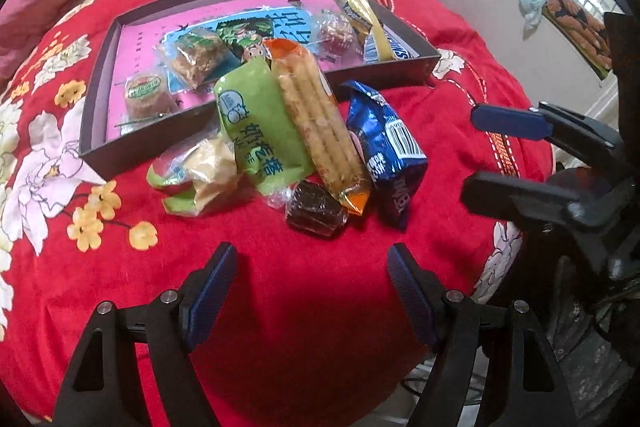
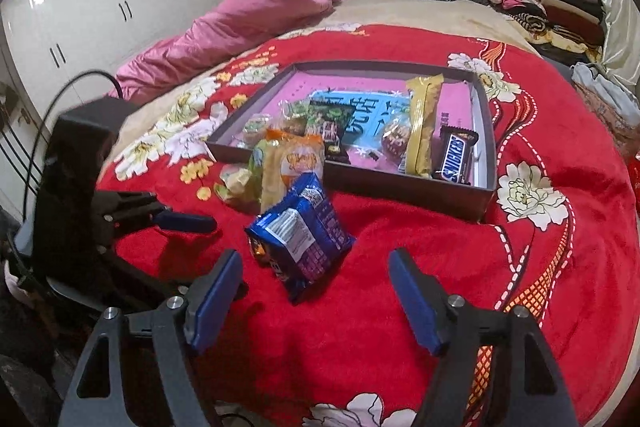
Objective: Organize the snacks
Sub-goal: 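Grasp the blue snack packet with the right gripper while the left grasps the dark wrapped candy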
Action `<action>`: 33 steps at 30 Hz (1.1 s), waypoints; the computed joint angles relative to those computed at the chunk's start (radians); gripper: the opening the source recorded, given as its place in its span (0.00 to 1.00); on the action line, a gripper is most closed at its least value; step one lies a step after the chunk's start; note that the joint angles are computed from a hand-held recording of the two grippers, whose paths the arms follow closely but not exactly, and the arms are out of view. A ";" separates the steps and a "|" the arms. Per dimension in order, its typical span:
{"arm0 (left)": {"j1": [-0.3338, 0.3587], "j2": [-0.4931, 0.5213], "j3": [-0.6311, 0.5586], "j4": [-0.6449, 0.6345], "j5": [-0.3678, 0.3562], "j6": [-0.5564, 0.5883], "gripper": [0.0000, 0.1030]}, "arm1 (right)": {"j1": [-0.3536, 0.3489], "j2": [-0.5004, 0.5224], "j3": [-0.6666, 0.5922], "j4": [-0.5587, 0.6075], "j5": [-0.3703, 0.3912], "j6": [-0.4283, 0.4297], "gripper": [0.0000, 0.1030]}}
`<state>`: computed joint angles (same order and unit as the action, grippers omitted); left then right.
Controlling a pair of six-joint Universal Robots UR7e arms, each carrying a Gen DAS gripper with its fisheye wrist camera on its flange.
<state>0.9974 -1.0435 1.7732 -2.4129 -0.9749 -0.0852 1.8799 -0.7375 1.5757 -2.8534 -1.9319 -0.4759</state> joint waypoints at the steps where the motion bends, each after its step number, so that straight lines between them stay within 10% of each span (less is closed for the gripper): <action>1: 0.002 0.002 -0.002 -0.002 0.000 0.008 0.76 | 0.000 0.009 -0.010 0.009 -0.015 -0.001 0.73; 16: 0.029 0.038 -0.043 -0.044 -0.047 0.072 0.55 | -0.003 0.084 -0.096 0.054 -0.055 -0.083 0.73; 28: 0.049 0.072 -0.079 -0.051 -0.062 0.066 0.48 | -0.041 0.114 -0.166 0.129 0.064 -0.089 0.73; 33: 0.057 0.078 -0.090 -0.052 -0.068 0.063 0.47 | -0.062 0.119 -0.196 0.196 0.158 -0.049 0.57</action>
<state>1.0539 -0.9651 1.6828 -2.4645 -1.0433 -0.0219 1.8174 -0.6186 1.3798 -2.6569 -1.7738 -0.5254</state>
